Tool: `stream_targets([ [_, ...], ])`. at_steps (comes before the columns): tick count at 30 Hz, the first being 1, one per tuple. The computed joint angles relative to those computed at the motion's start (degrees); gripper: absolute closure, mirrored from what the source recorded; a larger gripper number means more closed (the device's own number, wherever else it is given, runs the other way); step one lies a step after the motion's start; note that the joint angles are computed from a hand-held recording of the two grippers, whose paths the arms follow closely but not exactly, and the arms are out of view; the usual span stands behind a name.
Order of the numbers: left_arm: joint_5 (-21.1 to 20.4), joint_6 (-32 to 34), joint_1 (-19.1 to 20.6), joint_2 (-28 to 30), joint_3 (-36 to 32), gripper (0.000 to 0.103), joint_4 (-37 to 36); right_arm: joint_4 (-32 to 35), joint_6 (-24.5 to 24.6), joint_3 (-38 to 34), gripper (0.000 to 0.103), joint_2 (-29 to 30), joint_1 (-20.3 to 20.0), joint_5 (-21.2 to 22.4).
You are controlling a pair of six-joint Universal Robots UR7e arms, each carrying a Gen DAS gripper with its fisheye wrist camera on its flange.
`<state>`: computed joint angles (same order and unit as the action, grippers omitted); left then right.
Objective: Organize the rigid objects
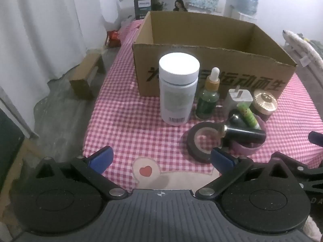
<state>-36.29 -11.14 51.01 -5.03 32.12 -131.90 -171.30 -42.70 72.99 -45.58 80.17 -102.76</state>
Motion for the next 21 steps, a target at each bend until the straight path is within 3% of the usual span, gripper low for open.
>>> stream_targets([
  [2,-0.2,-2.3,0.0,0.0,-1.1,0.000,4.2,0.9,0.1,-0.3,0.000,0.1,0.0,0.0],
  [11,-0.4,-1.4,0.3,-2.4,4.8,0.000,-0.9,3.4,0.5,-1.1,0.000,0.2,0.2,-0.6],
  [15,0.3,-3.6,0.3,-0.4,-0.3,0.000,4.6,3.7,0.1,-1.1,0.000,0.3,0.3,-0.6],
  [21,0.6,-4.4,0.3,-0.1,-1.0,0.000,6.1,3.5,-0.5,-1.0,0.000,0.3,0.4,-0.3],
])
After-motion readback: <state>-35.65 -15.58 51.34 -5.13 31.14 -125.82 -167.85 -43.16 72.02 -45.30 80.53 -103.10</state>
